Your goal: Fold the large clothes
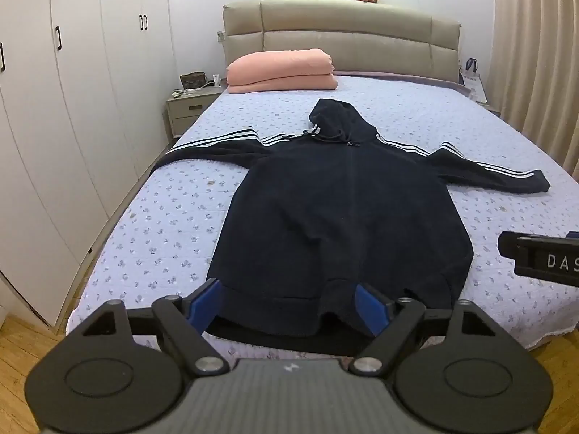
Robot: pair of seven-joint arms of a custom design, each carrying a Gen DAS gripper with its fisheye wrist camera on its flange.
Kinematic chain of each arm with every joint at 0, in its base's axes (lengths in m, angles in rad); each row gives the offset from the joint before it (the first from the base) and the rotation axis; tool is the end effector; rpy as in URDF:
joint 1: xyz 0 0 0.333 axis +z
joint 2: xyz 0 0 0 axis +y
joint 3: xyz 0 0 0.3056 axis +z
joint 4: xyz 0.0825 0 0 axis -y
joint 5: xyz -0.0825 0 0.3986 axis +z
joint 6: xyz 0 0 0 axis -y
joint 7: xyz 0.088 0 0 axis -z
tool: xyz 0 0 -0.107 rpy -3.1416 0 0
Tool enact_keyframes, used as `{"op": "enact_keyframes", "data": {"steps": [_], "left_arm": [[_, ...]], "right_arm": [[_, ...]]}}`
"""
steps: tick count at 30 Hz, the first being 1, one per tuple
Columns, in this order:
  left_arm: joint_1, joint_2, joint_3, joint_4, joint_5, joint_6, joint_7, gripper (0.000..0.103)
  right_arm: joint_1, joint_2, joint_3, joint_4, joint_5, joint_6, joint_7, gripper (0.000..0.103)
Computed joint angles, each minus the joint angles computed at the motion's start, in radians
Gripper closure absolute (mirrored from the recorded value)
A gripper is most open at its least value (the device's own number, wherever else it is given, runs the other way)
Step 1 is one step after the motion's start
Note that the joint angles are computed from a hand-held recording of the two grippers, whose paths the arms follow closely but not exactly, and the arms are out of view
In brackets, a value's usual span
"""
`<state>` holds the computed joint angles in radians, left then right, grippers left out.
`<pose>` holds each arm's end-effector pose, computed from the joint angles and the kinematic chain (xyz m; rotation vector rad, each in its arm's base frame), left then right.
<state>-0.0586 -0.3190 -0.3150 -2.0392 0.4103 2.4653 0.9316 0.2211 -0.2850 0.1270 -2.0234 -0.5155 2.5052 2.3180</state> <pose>0.4862 -0.2153 0.6429 -1.7208 1.6912 -0.7084 0.5019 0.1948 0.6459 -1.6222 1.7806 -0.8301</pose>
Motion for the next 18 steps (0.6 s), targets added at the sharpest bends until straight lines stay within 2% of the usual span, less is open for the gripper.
{"op": "enact_keyframes", "data": {"steps": [18], "left_arm": [[0.019,-0.062,-0.005,-0.042,-0.025,0.003,0.010,0.020]], "right_arm": [[-0.005,-0.051,0.019,-0.037,-0.036,0.030,0.006,0.000]]}}
